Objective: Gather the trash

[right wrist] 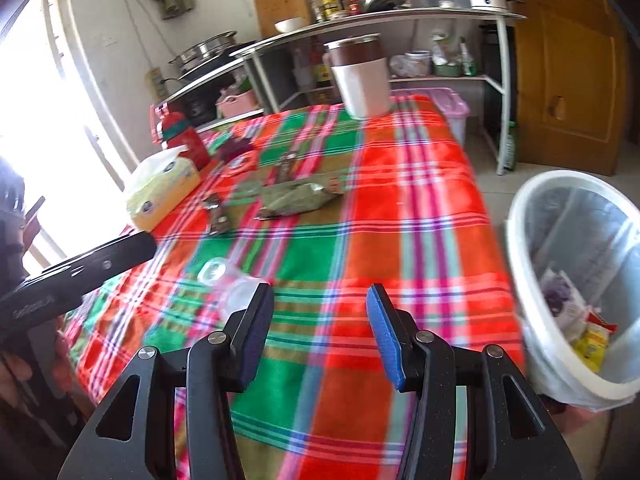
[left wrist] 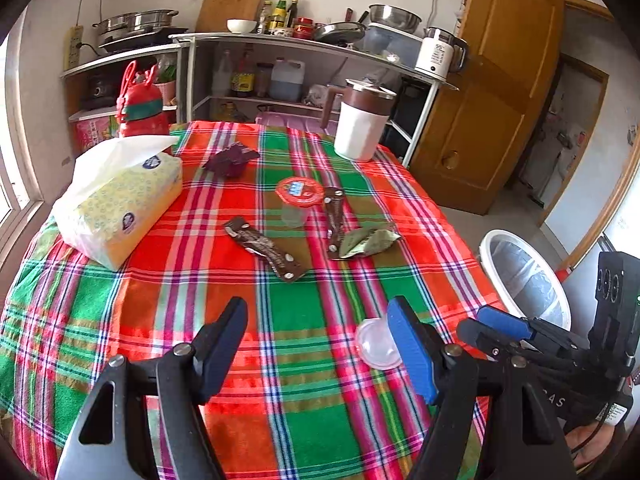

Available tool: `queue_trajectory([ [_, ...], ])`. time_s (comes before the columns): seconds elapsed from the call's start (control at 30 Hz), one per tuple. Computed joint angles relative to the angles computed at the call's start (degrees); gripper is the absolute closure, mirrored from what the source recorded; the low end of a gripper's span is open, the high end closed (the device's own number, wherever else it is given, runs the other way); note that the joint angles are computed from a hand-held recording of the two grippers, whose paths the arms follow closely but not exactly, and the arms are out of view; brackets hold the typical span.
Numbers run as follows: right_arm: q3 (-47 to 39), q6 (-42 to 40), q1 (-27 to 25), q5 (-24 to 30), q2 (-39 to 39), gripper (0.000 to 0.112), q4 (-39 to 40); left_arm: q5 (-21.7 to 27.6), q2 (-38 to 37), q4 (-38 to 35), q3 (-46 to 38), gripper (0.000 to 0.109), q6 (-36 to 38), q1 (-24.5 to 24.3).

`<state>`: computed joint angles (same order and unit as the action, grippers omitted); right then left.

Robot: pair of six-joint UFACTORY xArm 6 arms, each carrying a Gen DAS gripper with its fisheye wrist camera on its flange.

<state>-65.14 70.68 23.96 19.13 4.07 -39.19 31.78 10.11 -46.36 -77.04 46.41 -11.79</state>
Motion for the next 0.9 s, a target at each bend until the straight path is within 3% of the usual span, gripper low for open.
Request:
queue_trajectory([
  [0.2, -6.0, -10.7, 2.0, 0.0, 5.9, 0.062, 7.6, 1.5, 3.3, 0.1, -3.0, 0.034, -1.5, 2.2],
  [0.43, -11.1, -17.2, 2.4, 0.6, 10.7, 0.061, 14.1, 3.4, 7.3, 0.7, -7.1, 0.034, -2.5, 2.9],
  [0.57, -14.2, -18.4, 2.6, 3.8, 12.9, 0.061, 14.4, 4.6, 9.4, 1.7, -9.7, 0.034, -4.2, 3.0],
  [0.73, -14.5, -18.3, 2.4, 4.0, 13.3, 0.061, 14.5, 5.3, 11.3, 2.3, -12.0, 0.034, -4.7, 2.7],
  [0.8, -14.5, -17.6, 2.4, 4.3, 13.3, 0.075, 13.5, 5.4, 12.2, 2.9, -12.9, 0.034, -5.4, 2.5],
  [0.9, -14.2, -16.0, 2.4, 4.1, 13.0, 0.077, 11.9, 6.0, 13.6, 3.4, -14.7, 0.034, -6.3, 2.2],
])
